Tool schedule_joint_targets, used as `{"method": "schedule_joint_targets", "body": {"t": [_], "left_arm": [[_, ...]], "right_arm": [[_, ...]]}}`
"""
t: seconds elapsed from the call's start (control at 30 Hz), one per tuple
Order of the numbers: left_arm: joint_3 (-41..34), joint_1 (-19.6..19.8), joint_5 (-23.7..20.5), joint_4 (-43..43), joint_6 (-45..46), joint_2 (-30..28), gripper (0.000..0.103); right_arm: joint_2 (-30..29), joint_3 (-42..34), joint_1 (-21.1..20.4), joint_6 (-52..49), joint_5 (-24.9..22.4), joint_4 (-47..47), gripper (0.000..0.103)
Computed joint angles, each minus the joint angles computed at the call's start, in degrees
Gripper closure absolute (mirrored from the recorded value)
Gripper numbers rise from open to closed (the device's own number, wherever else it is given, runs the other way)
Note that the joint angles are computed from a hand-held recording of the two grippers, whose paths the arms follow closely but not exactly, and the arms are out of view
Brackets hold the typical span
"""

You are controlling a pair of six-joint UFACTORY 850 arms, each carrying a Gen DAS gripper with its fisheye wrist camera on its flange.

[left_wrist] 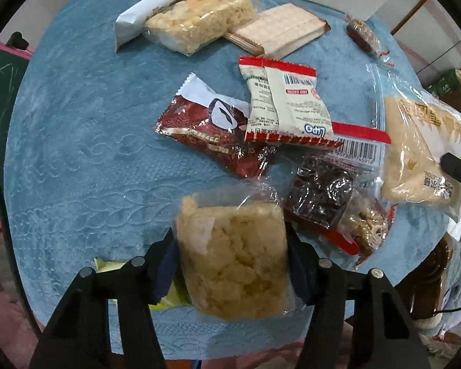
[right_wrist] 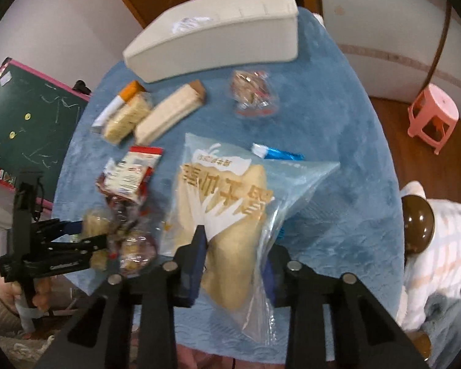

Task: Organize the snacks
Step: 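Grasp the clear cookie bag with the left tool while the right tool grasps the large bread bag, then carry both bags over the white bin and release them inside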

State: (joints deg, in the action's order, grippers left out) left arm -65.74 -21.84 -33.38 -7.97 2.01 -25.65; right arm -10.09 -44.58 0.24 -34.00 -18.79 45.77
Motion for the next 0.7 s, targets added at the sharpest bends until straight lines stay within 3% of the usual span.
{"method": "schedule_joint_targets", "body": {"t": [0.2, 0.37, 0.7], "left_arm": [[0.0, 0.8, 1.1, -2.7, 0.5, 2.3, 0.043], [-2.2, 1.4, 1.2, -5.9, 1.7, 5.2, 0.043], [-16.2, 1.7, -0.3, -8.9, 7.2, 8.3, 0.043]], "right_arm": [[3.3, 0.1, 0.3, 1.5, 0.5, -1.3, 0.077], [6.4, -0.3, -1.3, -3.2, -1.3, 4.8, 0.077], [11.4, -8.5, -3.3, -3.5, -1.3, 4.1, 0.077]]}}
